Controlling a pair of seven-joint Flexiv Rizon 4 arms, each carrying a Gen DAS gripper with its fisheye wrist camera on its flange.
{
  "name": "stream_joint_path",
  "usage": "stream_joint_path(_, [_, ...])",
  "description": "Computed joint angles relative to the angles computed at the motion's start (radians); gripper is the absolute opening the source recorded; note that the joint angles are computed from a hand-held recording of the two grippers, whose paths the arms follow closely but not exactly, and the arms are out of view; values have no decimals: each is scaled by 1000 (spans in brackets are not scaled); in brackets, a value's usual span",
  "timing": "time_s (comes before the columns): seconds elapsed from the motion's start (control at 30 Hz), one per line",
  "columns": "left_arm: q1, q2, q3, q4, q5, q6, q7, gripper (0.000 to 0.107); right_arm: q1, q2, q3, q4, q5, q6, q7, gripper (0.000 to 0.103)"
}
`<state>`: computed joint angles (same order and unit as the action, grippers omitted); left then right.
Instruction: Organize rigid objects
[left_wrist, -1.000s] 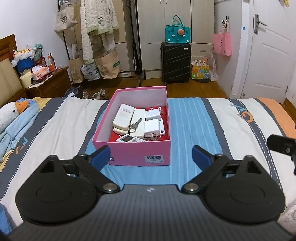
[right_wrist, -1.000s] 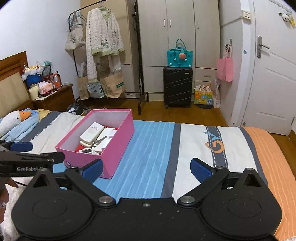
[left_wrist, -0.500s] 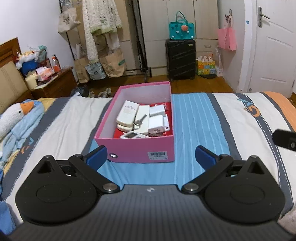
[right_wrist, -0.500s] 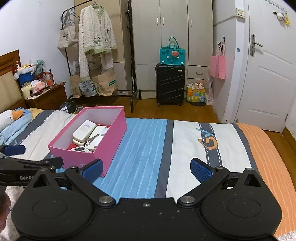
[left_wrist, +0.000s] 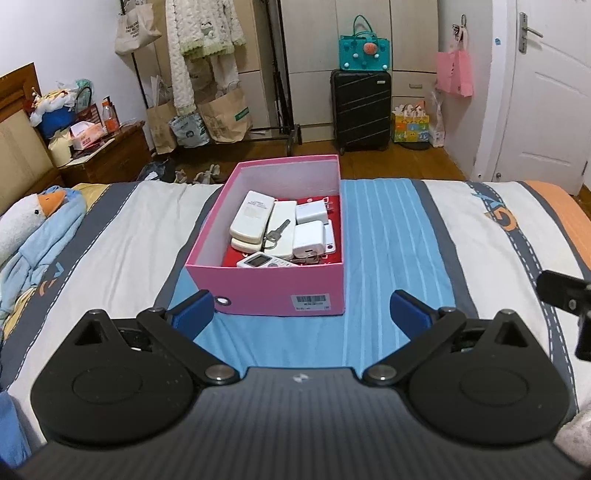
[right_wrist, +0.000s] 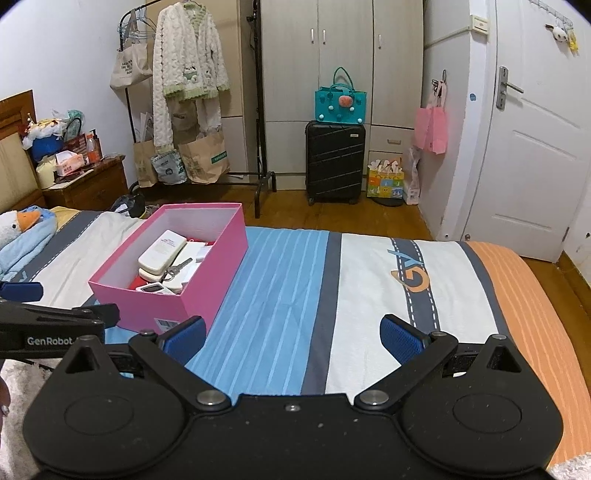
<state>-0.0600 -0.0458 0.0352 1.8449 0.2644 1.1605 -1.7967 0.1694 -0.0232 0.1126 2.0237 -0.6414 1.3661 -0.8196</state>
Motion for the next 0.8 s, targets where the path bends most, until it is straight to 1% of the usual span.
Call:
stream_joint_path(0.23, [-4,-6,-1,-32,43,-55,-31,103,0,-4,-4,-8,-18,-21,49,102])
stream_joint_path(0.3, [-6,-6,-1,-34,58,-55,-40,103,1,-6,-4,-12,-22,-29,65,102])
stream_joint_path(0.5, [-6,-4,-2,-20,23,-32,-12,103,-2,-6,-8,-9,-54,-31,106,102])
stream_joint_path(0.8, [-9,-10,-1,-40,62,-55,-42,103,-4,-3,-7,-2,-73,-27,117,102])
